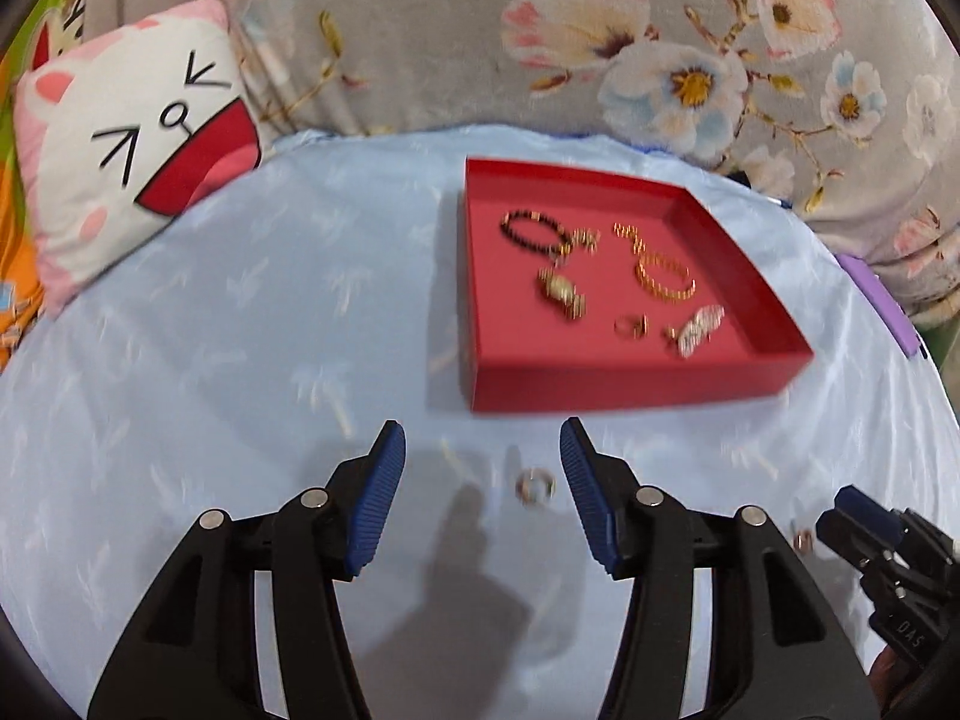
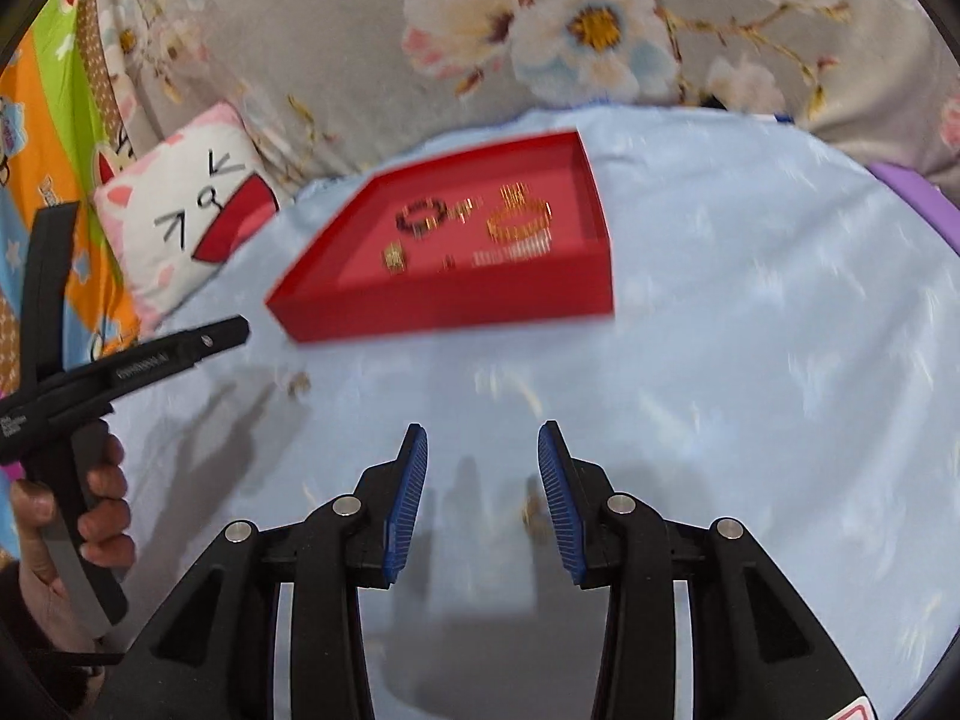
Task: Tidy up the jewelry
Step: 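Open both tools to release the two chains inside red box, then grasp a gold hoop earring with left tool while right tool grasps another hoop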
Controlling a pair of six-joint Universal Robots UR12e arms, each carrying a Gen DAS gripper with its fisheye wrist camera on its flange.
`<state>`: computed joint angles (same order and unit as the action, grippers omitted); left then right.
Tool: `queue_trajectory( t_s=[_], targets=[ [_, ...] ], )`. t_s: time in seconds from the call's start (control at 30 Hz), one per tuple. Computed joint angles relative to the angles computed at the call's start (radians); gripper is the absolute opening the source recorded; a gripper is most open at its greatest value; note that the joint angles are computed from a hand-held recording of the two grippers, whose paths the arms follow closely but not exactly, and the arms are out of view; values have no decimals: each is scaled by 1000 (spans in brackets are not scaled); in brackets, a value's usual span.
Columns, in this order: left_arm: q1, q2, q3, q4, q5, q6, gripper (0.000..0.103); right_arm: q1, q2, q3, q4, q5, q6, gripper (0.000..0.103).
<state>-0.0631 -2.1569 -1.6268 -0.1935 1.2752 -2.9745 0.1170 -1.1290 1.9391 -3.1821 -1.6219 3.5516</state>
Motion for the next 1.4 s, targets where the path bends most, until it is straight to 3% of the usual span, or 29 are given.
queue_trajectory(
  t_s=[0.13, 0.4, 0.47, 0.6, 1.07, 1.2, 1.33, 1.4],
  targets=[
    [2, 11, -60, 49, 16, -4, 57, 5, -4, 19, 45, -27, 36, 40],
    [3, 15, -93, 54, 12, -3, 57, 14, 8, -11, 110, -86, 27, 39],
    [5, 15, -94, 53, 10, -7, 57, 16, 11, -17, 120, -98, 28, 36],
    [5, 14, -90, 38, 5, -7, 57, 19, 12, -23, 138, -114, 30, 18],
    [-12, -23, -23, -19, 0, -20, 56, 7, 7, -1, 73, -74, 41, 17],
    [-31, -42, 8, -20, 31, -10, 51, 5, 7, 0, 69, -65, 47, 17],
    [-47, -52, 24, -15, 74, 9, 33, 4, 8, 0, 64, -58, 48, 17],
    [-48, -53, 24, -15, 77, 14, 30, 2, 8, 1, 63, -54, 48, 17]
  ],
)
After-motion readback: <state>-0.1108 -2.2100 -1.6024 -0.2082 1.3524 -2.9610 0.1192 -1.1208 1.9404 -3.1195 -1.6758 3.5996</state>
